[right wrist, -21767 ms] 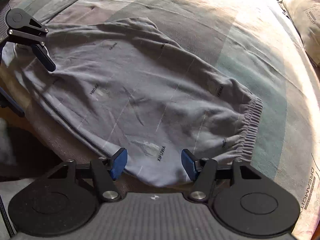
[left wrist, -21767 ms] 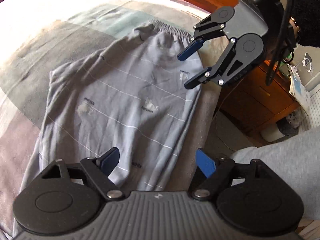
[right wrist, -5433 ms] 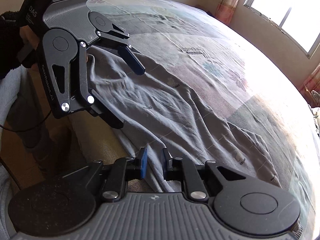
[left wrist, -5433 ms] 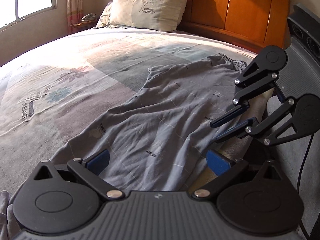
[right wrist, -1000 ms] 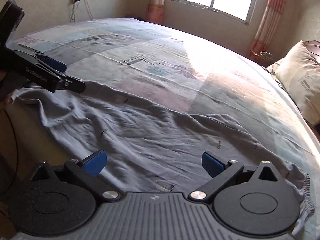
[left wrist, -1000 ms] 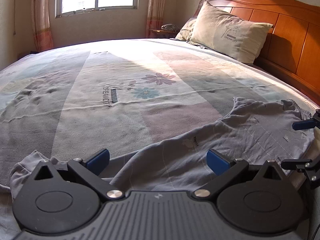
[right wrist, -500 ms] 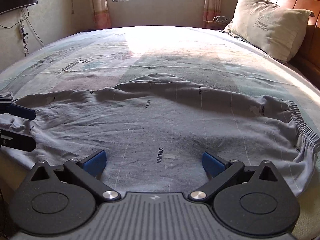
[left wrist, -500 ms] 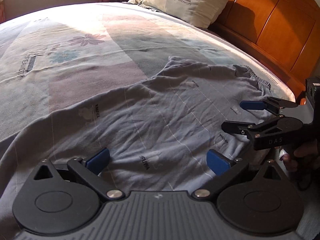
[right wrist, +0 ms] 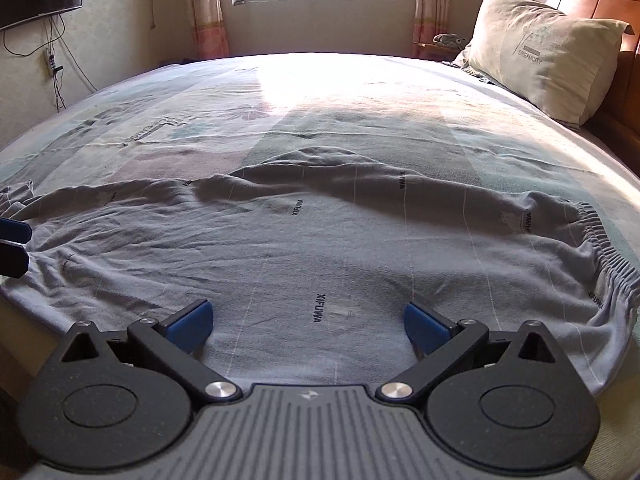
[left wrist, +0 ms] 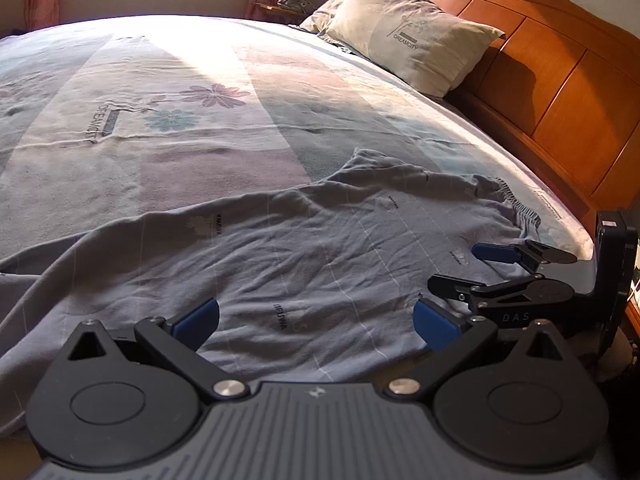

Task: Fold clothes

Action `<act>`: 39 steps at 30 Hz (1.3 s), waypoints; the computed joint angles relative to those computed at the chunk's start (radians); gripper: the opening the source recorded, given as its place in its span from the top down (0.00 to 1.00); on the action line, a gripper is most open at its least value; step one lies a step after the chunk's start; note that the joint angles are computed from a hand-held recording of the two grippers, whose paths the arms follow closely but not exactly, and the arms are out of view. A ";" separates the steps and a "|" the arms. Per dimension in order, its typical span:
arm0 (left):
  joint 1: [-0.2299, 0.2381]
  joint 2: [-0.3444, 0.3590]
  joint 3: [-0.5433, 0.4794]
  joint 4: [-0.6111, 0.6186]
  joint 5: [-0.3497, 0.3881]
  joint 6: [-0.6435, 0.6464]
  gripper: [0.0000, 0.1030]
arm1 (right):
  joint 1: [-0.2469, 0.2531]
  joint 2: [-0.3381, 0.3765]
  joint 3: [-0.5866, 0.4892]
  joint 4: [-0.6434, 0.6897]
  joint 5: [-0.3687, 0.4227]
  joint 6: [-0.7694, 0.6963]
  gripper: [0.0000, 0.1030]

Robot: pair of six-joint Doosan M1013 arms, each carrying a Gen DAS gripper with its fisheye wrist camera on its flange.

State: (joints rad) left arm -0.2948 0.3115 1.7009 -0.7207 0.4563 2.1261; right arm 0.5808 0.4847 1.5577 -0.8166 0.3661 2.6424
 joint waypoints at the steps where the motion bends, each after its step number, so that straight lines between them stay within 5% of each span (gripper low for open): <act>1: -0.004 0.007 -0.005 0.004 0.016 0.000 0.01 | 0.000 0.000 0.000 -0.001 0.001 0.001 0.00; 7: -0.028 -0.026 0.069 0.103 -0.046 -0.079 0.01 | -0.002 -0.002 0.004 0.000 -0.009 0.006 0.00; 11: -0.030 -0.043 0.041 0.314 0.028 -0.294 0.01 | -0.003 -0.004 0.006 0.003 -0.012 0.005 0.00; 13: -0.033 -0.041 0.019 0.328 0.006 -0.297 0.01 | -0.003 -0.005 0.007 0.001 -0.014 0.007 0.00; 20: -0.024 0.094 -0.167 -0.016 0.067 -0.077 0.01 | -0.007 -0.009 0.012 0.016 -0.028 0.009 0.00; 27: -0.037 0.155 -0.216 0.159 0.016 -0.367 0.01 | -0.015 -0.020 0.021 0.085 -0.048 -0.041 0.00; 33: -0.041 0.221 -0.369 0.056 0.202 -0.283 0.01 | -0.029 -0.033 0.037 0.184 -0.093 -0.101 0.00; 36: -0.057 0.288 -0.471 -0.069 0.273 -0.166 0.01 | -0.036 -0.040 0.047 0.252 -0.119 -0.154 0.00; 39: -0.071 0.367 -0.580 -0.079 0.353 -0.182 0.01 | -0.047 -0.046 0.056 0.349 -0.147 -0.227 0.00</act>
